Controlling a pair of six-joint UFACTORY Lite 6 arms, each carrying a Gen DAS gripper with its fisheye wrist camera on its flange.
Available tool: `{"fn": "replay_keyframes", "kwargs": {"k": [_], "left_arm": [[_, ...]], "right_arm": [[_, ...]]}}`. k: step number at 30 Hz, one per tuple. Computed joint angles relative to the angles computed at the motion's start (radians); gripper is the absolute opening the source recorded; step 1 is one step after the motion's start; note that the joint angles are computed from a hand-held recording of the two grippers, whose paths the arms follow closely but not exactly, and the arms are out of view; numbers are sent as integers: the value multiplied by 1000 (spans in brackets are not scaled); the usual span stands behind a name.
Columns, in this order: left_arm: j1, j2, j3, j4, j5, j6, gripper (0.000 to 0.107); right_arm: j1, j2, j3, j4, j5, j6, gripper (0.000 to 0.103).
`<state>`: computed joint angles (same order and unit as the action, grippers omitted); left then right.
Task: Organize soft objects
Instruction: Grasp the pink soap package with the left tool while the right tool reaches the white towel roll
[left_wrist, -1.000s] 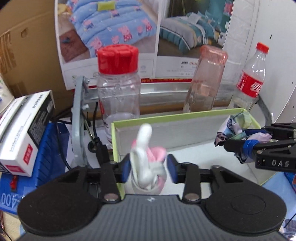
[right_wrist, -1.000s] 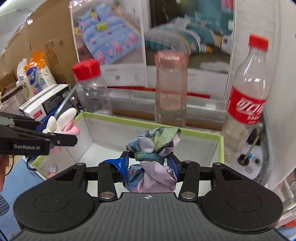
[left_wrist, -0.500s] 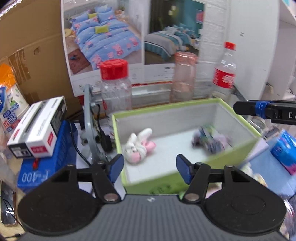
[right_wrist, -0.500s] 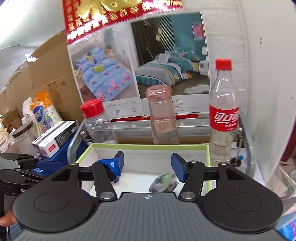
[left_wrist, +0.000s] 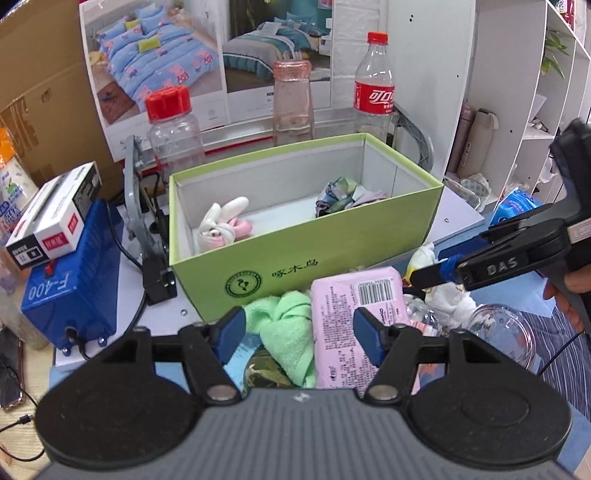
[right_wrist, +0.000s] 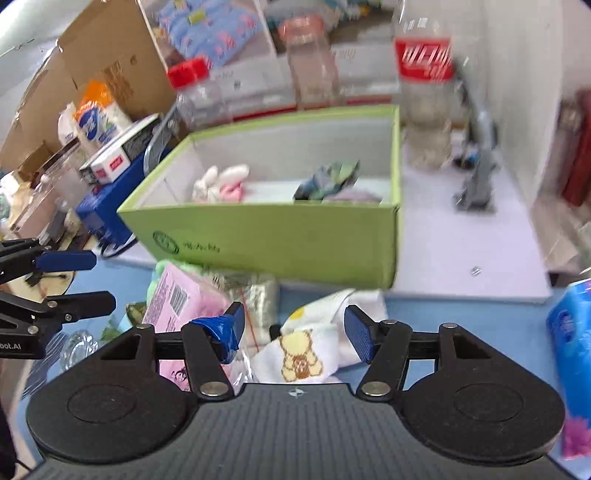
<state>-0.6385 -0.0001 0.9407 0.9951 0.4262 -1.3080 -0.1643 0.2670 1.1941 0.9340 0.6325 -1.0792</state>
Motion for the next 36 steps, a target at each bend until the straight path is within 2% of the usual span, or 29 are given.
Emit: {"fn": "replay_keyframes", "kwargs": {"k": [2,5,9,12,14,17,21,24,30,36], "left_arm": [[-11,4,8,3,20,-3,65],[-23,9,12,23,34,-15,65],[-18,62,47,5,15,2,65],[-21,108,78,-13,2,18,65],[-13,149,120,-83,-11,76,65],[17,208,192,-298,-52,292,65],[31,318,312,-464,-32,457,67],[23,361,345,-405,3,401,67],[35,366,329,-435,-33,426,68],[34,366,320,-415,-44,422,69]], "right_arm": [[22,63,68,-123,0,92,45],[26,4,-9,-299,-126,194,46],[-100,-158,-168,-236,-156,84,46],[-157,-312,-301,-286,-233,69,46],[-214,-386,-363,-177,-236,-62,46],[-310,-429,-394,40,-108,-254,46],[-342,-457,-445,183,-34,-343,47],[-345,-462,-475,213,-19,-367,47],[-351,-394,-521,283,-7,-402,47],[-265,-329,-572,584,-118,-524,49]]}}
